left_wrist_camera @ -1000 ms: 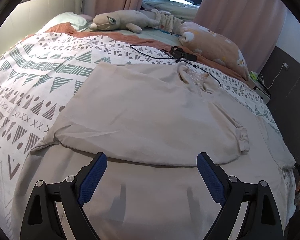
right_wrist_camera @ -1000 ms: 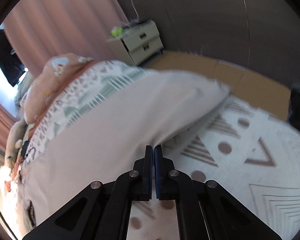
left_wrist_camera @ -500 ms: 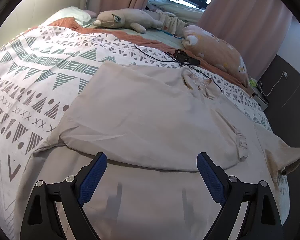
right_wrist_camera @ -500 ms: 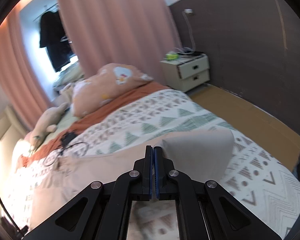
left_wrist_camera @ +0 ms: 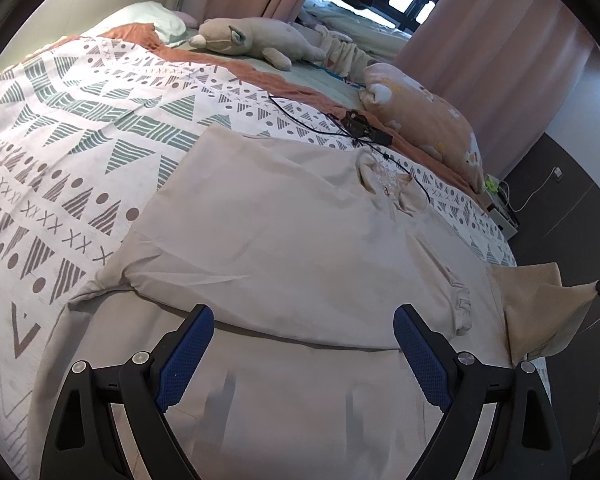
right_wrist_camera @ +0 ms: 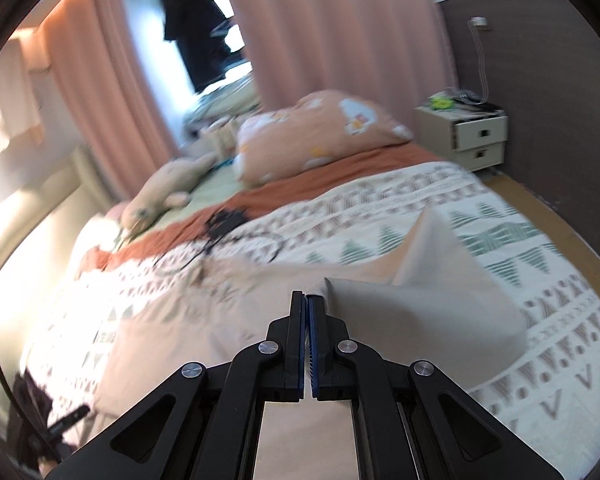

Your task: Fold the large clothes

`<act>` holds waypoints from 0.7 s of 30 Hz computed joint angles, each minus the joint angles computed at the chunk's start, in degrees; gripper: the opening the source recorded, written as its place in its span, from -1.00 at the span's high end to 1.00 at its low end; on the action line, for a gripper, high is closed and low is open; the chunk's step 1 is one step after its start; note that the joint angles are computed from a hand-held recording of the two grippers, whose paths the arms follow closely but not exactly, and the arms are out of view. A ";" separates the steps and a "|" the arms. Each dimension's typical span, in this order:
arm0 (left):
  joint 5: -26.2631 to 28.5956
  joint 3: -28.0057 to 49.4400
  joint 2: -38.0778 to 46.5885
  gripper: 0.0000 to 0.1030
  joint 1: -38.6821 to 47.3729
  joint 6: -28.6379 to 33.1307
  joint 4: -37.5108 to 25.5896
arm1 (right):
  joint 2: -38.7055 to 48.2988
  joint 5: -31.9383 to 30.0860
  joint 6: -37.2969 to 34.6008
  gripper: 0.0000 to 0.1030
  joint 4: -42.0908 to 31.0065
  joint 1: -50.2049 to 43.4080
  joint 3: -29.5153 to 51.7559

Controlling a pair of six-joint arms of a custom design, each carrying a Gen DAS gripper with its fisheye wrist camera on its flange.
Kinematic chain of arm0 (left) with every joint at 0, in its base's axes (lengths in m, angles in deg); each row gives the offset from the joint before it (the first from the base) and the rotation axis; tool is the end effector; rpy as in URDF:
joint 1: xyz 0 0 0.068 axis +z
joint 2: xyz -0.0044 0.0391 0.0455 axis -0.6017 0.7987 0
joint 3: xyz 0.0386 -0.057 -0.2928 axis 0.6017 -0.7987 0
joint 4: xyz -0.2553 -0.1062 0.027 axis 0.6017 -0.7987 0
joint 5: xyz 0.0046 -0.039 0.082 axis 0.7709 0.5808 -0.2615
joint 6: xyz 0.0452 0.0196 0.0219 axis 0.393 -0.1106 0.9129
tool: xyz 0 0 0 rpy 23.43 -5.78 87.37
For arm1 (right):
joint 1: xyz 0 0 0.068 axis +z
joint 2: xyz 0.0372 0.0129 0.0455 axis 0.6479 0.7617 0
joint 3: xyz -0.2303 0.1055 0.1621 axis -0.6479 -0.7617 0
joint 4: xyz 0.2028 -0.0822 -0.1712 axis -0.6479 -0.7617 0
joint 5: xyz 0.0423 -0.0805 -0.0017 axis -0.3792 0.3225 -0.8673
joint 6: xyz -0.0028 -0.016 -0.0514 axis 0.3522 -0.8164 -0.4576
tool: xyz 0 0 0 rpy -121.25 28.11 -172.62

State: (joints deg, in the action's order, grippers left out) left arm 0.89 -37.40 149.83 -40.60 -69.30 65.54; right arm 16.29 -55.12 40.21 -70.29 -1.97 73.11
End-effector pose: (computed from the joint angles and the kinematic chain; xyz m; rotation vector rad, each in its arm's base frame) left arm 0.2105 -0.0254 0.2295 -0.0766 2.3990 -0.5677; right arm 0.1341 -0.0968 0.3462 0.4425 2.1540 0.1932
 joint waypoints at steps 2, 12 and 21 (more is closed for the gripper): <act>-0.55 -0.26 -0.08 -0.78 0.33 0.34 0.23 | -1.13 5.47 4.29 0.94 1.89 9.19 -2.29; 3.87 0.26 1.38 -0.78 4.28 1.76 -0.97 | -0.73 20.70 25.06 0.94 15.74 39.69 -17.66; 2.26 0.25 2.04 -0.78 3.03 1.80 -0.64 | -1.17 19.24 40.15 0.83 30.41 45.24 -31.75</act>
State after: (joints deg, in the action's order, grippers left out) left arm 3.15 -37.15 151.87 -37.57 -67.50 64.90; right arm 15.12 -35.89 80.37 -39.88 43.27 41.36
